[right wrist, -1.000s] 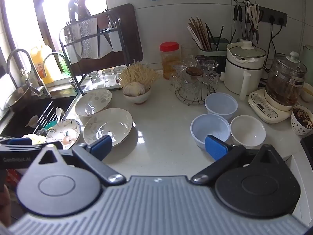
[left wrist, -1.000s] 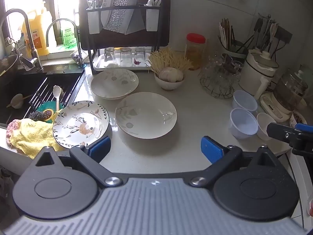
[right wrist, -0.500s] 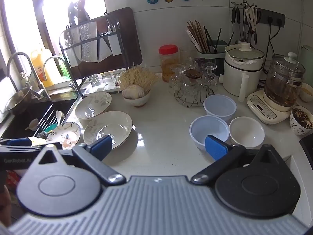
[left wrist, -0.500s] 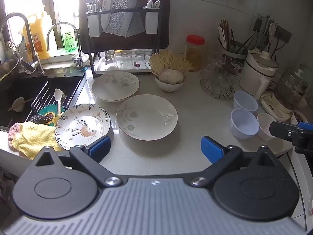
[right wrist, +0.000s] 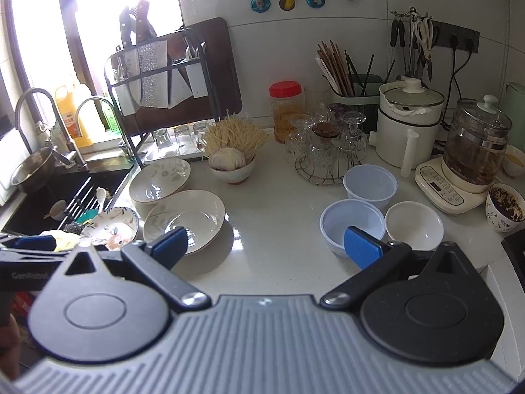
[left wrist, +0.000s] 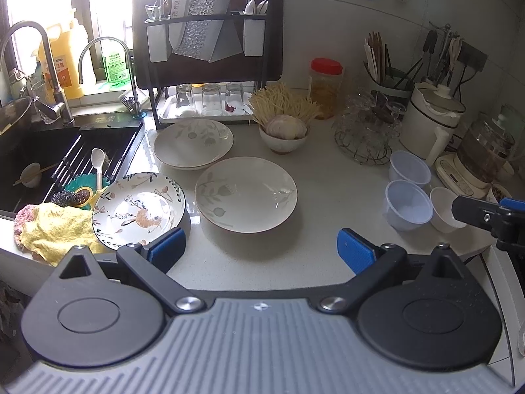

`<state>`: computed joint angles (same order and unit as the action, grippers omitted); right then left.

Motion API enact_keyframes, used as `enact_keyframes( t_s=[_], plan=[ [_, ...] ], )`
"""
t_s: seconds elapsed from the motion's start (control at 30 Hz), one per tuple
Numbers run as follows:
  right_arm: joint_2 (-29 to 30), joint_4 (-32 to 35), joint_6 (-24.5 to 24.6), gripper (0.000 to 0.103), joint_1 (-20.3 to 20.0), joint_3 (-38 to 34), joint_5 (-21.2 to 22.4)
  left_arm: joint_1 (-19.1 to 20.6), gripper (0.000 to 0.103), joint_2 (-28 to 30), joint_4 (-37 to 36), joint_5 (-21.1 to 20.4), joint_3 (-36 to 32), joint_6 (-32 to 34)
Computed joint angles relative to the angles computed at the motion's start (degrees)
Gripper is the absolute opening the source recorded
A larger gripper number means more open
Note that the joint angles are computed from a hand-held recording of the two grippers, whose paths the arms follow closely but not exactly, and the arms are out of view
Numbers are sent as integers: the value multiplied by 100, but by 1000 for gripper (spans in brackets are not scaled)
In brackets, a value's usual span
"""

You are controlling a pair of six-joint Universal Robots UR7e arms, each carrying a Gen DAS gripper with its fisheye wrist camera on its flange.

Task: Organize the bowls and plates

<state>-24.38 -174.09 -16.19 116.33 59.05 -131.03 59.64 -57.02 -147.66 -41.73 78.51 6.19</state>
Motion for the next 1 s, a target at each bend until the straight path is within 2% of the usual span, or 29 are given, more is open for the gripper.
enact_keyframes(
  t_s=[1.0],
  plan=[
    [-71, -116, -38, 103, 6, 177, 68, -14, 101, -119, -39, 107, 192, -207]
  ],
)
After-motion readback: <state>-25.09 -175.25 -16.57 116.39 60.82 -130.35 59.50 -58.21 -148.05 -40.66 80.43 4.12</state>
